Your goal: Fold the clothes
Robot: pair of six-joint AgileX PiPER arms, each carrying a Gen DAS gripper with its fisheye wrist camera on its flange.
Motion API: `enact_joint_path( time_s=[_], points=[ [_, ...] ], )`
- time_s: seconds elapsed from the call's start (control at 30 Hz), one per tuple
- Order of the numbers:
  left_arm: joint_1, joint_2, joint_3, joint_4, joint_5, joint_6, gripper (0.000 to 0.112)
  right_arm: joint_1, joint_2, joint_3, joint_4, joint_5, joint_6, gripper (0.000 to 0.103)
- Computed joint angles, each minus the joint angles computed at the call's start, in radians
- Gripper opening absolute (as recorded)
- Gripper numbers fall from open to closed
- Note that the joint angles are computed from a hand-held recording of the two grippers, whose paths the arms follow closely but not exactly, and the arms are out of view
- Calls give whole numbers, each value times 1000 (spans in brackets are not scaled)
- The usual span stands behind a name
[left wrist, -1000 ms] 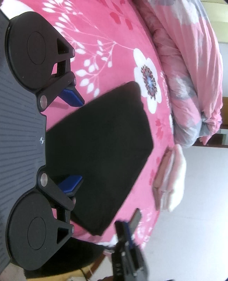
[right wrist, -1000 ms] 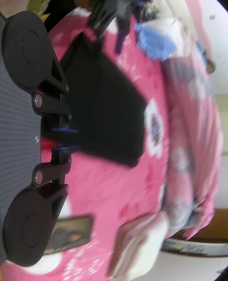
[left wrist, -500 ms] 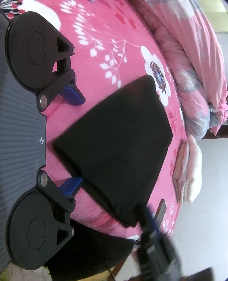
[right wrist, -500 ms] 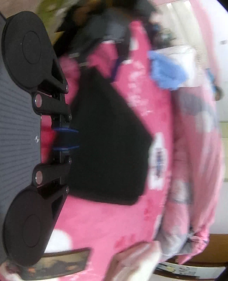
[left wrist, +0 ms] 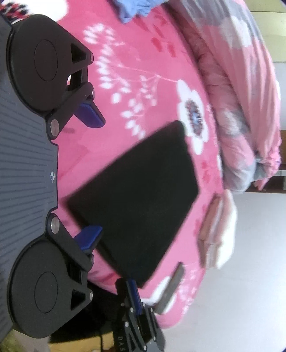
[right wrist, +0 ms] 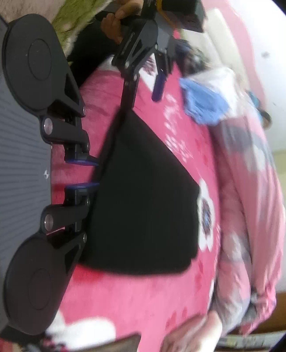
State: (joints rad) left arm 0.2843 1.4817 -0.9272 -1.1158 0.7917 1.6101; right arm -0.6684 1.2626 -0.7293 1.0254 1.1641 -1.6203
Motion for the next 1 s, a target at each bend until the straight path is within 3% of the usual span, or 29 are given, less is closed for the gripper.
enact_joint_path(
  time_s=[0.1,0.27,0.43,0.5,0.53,0.67,0.87,1.0],
  points=[
    [-45,16,-36,-49,-30,7,99,-34,50,-26,111,8,-4,18],
    [-153,82,-111,-125,-124,-26,99,57,141,-42,289,-102,-64,18],
    [-201,233,-286,-96,-66,-132,96,139,224,-37,341,-223,-118,17],
    [-221,297,-355,-77,-62,-158,90,129,249,-31,350,-220,-133,17],
    [-234,335,-397,-50,-73,-195,83,120,261,-30,355,-209,-138,17],
    [-272,519,-627,149,-90,-488,75,98,290,-37,357,-176,-143,17],
    [-268,726,-953,310,-54,-806,74,97,299,-45,347,-171,-139,17],
    [-319,773,-1080,506,-99,-986,76,94,306,-43,356,-165,-127,17]
  ],
)
